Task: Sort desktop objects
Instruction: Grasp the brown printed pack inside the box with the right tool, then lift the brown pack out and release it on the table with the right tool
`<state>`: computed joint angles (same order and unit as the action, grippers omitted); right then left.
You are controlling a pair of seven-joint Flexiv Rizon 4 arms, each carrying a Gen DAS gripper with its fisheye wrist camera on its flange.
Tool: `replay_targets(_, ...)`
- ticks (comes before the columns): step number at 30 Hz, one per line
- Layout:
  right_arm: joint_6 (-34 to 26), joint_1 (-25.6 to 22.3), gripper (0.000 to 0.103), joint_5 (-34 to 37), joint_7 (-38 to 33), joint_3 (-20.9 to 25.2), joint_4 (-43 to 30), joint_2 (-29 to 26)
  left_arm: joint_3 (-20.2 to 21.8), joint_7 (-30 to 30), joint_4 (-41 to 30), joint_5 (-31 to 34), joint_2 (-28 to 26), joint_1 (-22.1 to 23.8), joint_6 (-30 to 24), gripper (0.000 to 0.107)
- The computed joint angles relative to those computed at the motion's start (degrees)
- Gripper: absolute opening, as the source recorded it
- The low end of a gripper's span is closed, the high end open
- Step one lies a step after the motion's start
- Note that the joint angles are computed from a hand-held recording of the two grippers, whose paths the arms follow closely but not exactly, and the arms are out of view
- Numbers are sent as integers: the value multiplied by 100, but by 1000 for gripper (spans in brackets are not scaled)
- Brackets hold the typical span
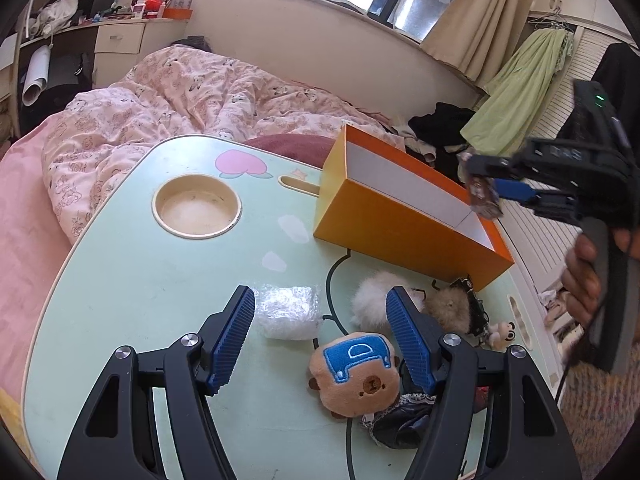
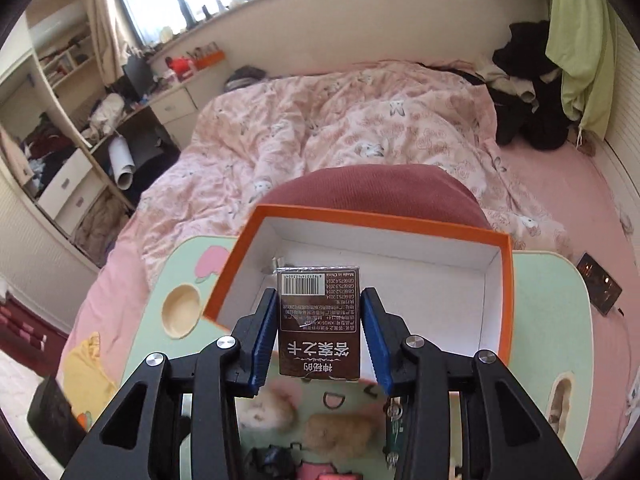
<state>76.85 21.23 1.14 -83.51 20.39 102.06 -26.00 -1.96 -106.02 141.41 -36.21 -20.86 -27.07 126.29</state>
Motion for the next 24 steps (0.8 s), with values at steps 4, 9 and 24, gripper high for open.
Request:
replay_targets(4,-36,-272,40,288,-598,384,700,367,3,-60,32,58,51,67,-52,69)
replay_targets(9,152,-112,41,335,-760,222,1266,343,62,137,-11,-177,96,-60,-160,69)
replay_targets(24,3052,-1388,82,-40,-673,1628,2680,154,451,3646,-1211,-2759,360,-965,-1086,69)
